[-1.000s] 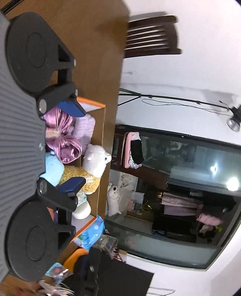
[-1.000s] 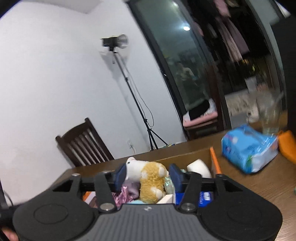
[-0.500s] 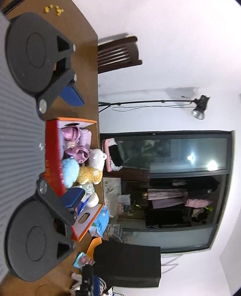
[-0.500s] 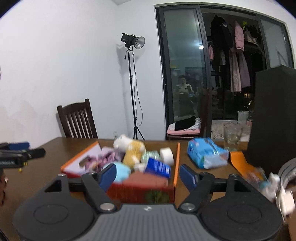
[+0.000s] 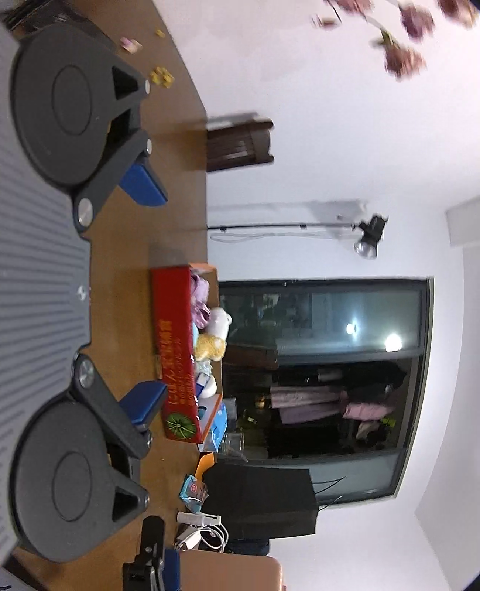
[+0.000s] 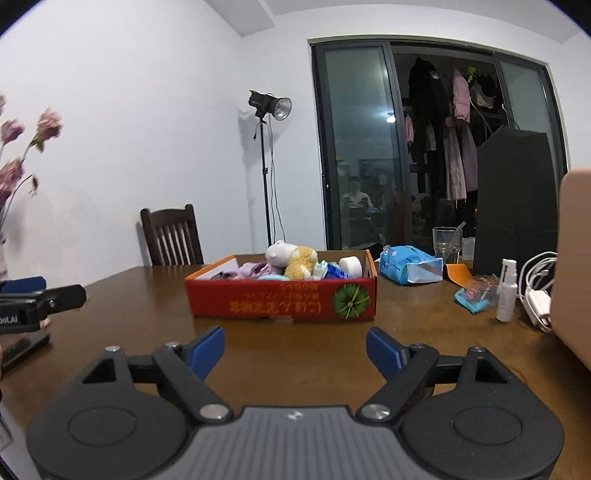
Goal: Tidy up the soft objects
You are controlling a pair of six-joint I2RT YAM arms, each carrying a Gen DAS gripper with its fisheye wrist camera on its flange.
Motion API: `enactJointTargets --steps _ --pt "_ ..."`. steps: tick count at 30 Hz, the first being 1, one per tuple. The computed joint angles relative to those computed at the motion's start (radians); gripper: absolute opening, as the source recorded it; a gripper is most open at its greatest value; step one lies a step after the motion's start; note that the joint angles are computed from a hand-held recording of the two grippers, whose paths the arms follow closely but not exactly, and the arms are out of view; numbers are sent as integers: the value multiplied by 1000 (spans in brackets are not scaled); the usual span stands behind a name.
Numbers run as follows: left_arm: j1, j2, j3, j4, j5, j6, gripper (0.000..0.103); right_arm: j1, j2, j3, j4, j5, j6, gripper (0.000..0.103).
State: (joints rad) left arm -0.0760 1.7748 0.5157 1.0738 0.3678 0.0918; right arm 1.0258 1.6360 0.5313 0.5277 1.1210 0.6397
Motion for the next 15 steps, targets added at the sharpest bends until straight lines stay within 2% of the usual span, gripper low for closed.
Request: enactJointTargets --steps 2,4,5,7,9,10,12,15 --pt "50 -42 -85 27 48 7 103 83 12 26 -137 67 139 89" --pt "84 -73 -159 62 55 11 103 174 57 103 -385 119 384 89" --pt "95 -89 -188 68 52 12 103 211 79 133 -470 130 462 89" --pt "115 -99 -211 62 85 24 103 287 159 229 -707 155 694 90" --pt "107 -105 -206 36 81 36 103 331 218 296 -869 160 878 90" --pt "104 -106 -205 34 79 36 103 345 234 307 -886 159 910 90" --pt "99 -113 -210 44 76 18 103 343 233 301 -843 161 867 90" --pt "97 -114 -215 53 85 15 103 341 244 336 -924 191 929 90"
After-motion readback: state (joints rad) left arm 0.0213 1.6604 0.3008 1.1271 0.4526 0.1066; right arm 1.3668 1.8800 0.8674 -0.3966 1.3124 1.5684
